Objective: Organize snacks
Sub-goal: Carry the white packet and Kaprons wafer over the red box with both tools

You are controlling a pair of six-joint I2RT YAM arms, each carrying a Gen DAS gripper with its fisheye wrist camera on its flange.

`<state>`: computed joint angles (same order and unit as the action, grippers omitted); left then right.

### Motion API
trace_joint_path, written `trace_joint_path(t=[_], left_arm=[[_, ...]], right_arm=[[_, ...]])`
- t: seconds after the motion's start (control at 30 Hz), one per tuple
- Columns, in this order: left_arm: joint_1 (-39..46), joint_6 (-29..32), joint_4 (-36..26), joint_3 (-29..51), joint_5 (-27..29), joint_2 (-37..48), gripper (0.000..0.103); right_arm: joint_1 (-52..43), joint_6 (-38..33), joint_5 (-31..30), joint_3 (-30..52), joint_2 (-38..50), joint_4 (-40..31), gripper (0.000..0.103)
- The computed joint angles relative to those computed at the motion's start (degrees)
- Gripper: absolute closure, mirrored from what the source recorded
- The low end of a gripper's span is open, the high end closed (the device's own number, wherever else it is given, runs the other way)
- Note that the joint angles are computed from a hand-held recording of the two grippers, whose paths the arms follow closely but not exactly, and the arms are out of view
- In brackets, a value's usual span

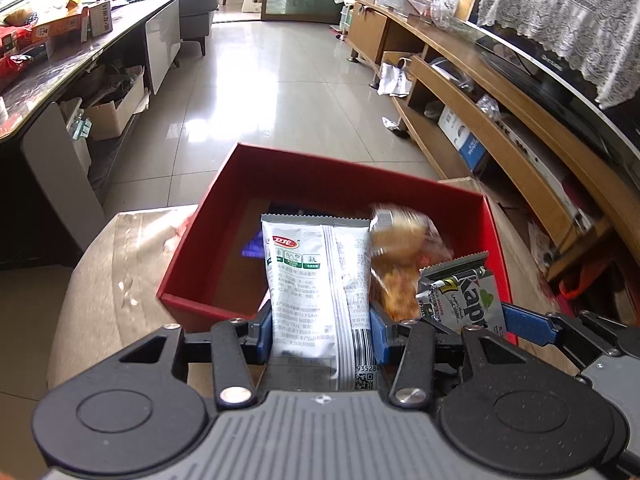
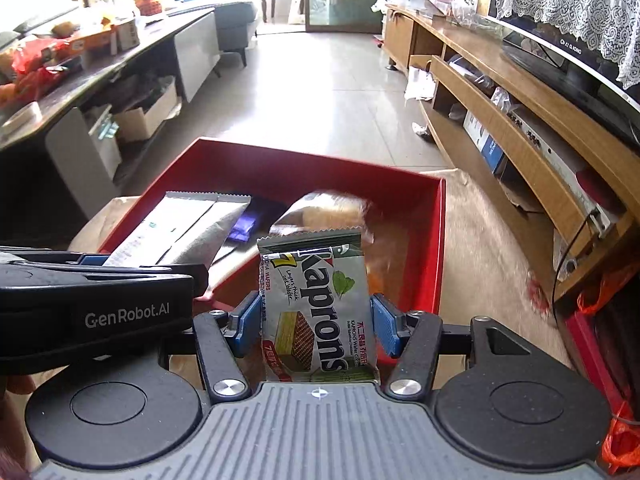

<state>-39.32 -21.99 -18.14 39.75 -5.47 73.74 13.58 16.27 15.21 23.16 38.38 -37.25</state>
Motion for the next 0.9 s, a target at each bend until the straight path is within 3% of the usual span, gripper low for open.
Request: trace_joint_path(t=[0.33,0.53,0.9], left_arm=[[2.5,0.3,7.0,5.1,1.0,12.4,0.061],[3.1,0.4,8.8,7.5,0.7,18.4,0.061],[3.0,1.3,11.5,9.5,-1.0,23.9,0.06]], right_arm=[[-7.2,-6.0,-3.0,-0.2,14.3,14.9,0.038],[-6.3,-6.6,-2.9,-1.4,22.0,23.6,0.038],[-9.3,-9.0,-4.9,-2.1,28.1,31.0,0.038]])
